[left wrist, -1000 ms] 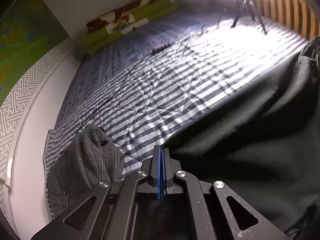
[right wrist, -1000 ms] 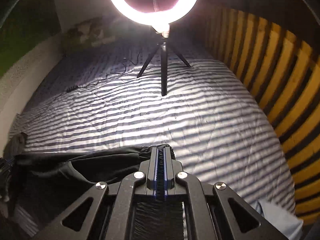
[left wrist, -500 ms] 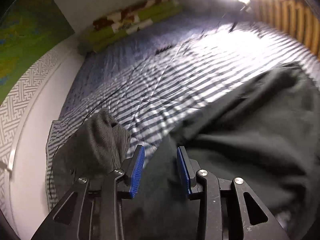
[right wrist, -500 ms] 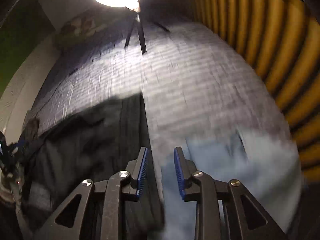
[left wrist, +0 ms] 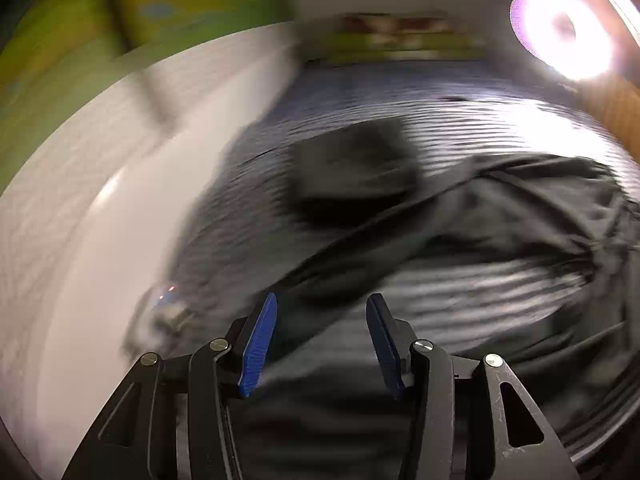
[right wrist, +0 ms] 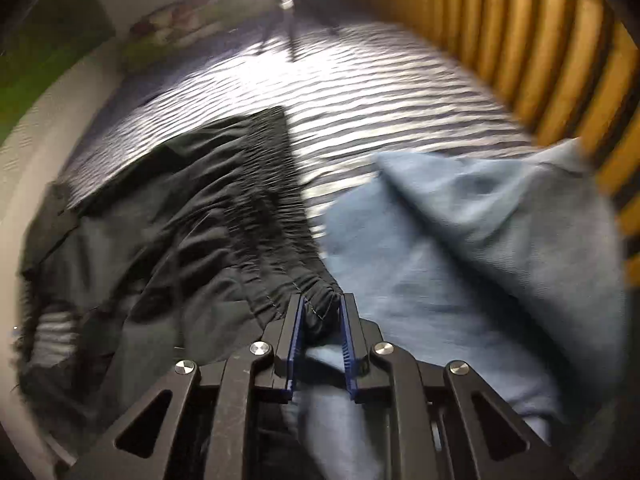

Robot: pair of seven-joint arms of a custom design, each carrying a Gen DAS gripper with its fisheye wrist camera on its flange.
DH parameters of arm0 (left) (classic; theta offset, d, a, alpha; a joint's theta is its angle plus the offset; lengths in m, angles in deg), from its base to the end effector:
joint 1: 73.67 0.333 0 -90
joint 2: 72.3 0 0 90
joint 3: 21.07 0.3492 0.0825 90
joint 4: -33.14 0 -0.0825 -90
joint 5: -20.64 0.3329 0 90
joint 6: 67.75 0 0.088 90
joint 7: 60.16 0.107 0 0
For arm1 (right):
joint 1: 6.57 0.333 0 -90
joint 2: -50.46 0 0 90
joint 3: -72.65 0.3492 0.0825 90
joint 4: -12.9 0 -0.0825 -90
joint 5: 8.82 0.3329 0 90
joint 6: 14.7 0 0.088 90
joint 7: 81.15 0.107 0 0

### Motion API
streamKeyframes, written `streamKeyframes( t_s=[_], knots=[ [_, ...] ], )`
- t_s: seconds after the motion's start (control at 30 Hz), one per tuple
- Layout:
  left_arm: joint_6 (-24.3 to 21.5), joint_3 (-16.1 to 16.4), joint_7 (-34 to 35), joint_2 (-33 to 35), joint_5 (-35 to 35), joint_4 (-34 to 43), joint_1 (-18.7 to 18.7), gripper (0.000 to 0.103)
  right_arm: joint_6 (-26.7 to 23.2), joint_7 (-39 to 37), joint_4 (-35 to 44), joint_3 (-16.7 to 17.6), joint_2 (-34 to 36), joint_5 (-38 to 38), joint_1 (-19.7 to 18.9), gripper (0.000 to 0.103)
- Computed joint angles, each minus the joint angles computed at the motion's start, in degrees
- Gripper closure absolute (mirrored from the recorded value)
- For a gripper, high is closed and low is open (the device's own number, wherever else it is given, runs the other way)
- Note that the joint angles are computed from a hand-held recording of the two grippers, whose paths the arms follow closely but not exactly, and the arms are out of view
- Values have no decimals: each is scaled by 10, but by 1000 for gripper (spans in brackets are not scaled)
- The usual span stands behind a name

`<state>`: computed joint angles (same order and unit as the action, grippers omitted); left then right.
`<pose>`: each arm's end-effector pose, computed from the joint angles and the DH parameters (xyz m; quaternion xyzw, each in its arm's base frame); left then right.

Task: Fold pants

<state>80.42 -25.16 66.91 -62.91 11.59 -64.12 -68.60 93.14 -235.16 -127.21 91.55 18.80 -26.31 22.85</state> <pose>0.6174 0.0174 0.6259 -0.4673 0.8076 -0.2158 0.2878 0.2163 0.2386 0.5349 -0.2129 0.9499 -0.1972 0.1159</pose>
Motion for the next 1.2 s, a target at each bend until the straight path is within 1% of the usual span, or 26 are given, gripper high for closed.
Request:
streamKeyframes(
  t_s=[0.03,0.07,0.1,0.13,0.17,0.2,0.27,0.3,0.37,0.43,0.47,0.5,0.53,0.6,0.73,0.8,0.83,0.87,0.9,0.93,1.0,1.07,1.1,1.13,1.17,1.2],
  knots=[
    [5,14,-2,-4,1,-8,14,50,-37,3,23,11,12,2,-2,87],
    [11,27,-12,-1,11,-11,24,49,-91,-7,61,21,37,2,-2,87],
    [9,35,-17,4,14,-8,35,46,-138,-20,97,29,63,-2,1,83],
    [-3,39,-14,10,4,0,50,44,-160,-24,122,33,78,-7,8,80],
    [-24,43,-11,22,-12,14,67,44,-179,-12,153,47,95,-26,13,78],
    [-46,48,-10,37,-25,31,84,44,-182,-8,169,51,104,-42,21,78],
    [-49,51,-6,55,-37,35,105,44,-165,-27,210,52,137,-76,38,78],
    [-67,47,6,72,-52,47,118,44,-135,-44,227,50,156,-100,47,78],
    [-89,42,18,96,-66,61,134,44,-69,-80,250,39,191,-134,62,78],
    [-83,36,23,116,-67,60,134,44,-13,-135,292,26,249,-165,70,78],
    [-86,32,22,127,-69,63,132,44,-2,-156,308,19,270,-174,75,78],
    [-92,27,22,140,-76,67,133,43,4,-195,344,12,309,-191,79,78],
    [-94,24,20,150,-81,70,132,44,3,-215,365,6,331,-201,87,78],
    [-92,19,24,165,-80,74,128,44,19,-283,414,-9,382,-216,97,78],
    [-84,12,45,178,-79,74,125,44,47,-457,499,-36,467,-177,98,78],
    [-90,12,41,186,-77,86,122,44,42,-531,551,-47,514,-157,99,78],
    [-96,11,41,191,-79,93,122,46,38,-556,572,-53,533,-149,101,78],
    [-96,10,41,194,-78,97,121,48,45,-575,579,-58,545,-142,100,78],
    [-92,12,40,195,-74,98,118,55,52,-601,593,-62,561,-129,98,78],
    [-83,14,39,195,-68,93,113,64,57,-625,608,-66,578,-119,97,78],
    [-64,19,33,195,-55,88,106,71,63,-672,637,-72,608,-103,99,78],
    [-68,17,33,197,-55,93,109,75,68,-708,649,-78,623,-87,104,78],
    [-70,16,35,197,-56,95,111,80,69,-729,656,-79,631,-78,105,78],
    [-70,14,37,195,-57,94,112,90,72,-746,661,-81,636,-68,107,78],
    [-64,14,40,191,-58,90,113,96,81,-760,659,-82,636,-62,109,78],
    [-59,15,39,188,-58,87,113,96,90,-771,654,-86,634,-57,112,78]
  ],
)
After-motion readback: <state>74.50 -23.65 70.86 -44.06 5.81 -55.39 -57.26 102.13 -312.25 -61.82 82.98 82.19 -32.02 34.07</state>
